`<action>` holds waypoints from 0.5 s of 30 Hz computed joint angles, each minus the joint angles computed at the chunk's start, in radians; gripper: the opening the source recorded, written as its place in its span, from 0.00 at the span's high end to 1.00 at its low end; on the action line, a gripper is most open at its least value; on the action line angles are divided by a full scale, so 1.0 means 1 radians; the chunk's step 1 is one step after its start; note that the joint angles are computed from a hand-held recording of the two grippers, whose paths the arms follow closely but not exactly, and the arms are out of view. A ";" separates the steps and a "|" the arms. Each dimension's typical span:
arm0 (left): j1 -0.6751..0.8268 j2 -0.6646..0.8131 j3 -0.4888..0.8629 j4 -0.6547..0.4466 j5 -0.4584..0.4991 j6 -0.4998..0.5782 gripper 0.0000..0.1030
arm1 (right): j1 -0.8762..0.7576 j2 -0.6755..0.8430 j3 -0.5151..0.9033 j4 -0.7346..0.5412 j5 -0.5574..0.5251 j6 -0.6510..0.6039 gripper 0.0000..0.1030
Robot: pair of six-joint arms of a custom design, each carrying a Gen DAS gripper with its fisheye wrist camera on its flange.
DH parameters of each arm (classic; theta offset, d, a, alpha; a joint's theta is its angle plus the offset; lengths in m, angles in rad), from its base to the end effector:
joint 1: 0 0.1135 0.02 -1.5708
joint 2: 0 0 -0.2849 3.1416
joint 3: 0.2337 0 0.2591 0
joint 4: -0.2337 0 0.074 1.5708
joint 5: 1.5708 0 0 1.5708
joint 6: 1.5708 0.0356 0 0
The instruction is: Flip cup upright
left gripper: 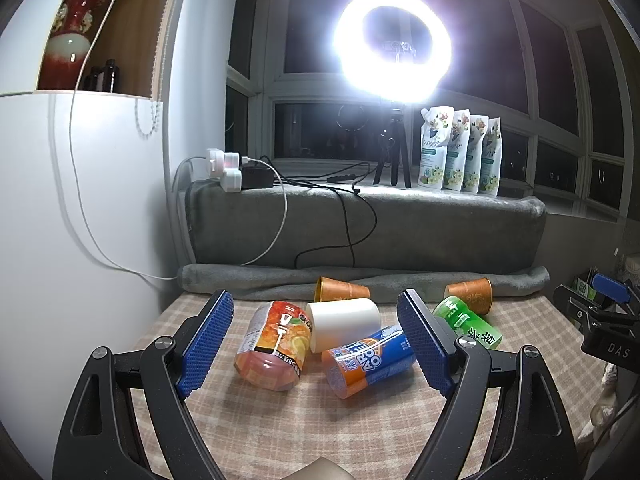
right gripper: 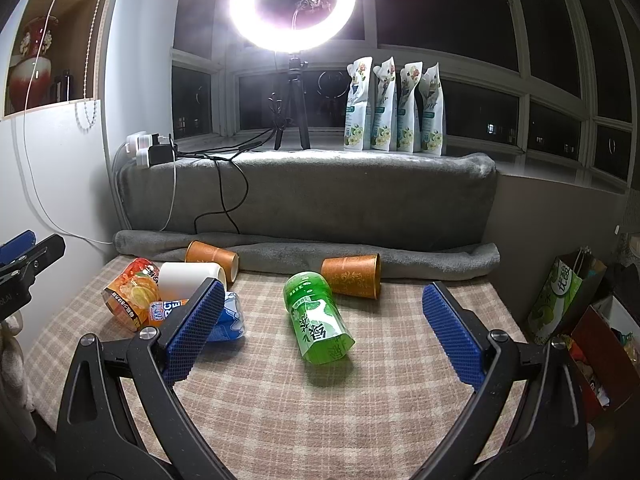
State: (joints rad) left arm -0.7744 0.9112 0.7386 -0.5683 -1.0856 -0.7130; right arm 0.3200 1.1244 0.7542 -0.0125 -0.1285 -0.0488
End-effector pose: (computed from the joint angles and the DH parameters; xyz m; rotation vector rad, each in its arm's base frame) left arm 0.1442 -0.0970 0.2933 -0.4313 1.8503 0.2676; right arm 0.2407 0.0846 0.2944 -0.4432 1.9117 0.3040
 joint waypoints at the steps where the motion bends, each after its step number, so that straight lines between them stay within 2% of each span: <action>1: 0.000 -0.001 0.000 0.000 0.001 0.001 0.18 | 0.000 0.000 0.000 0.000 0.001 0.000 0.02; 15: -0.002 0.000 0.003 -0.004 -0.001 0.001 0.18 | 0.009 0.031 0.008 0.014 -0.002 -0.011 0.02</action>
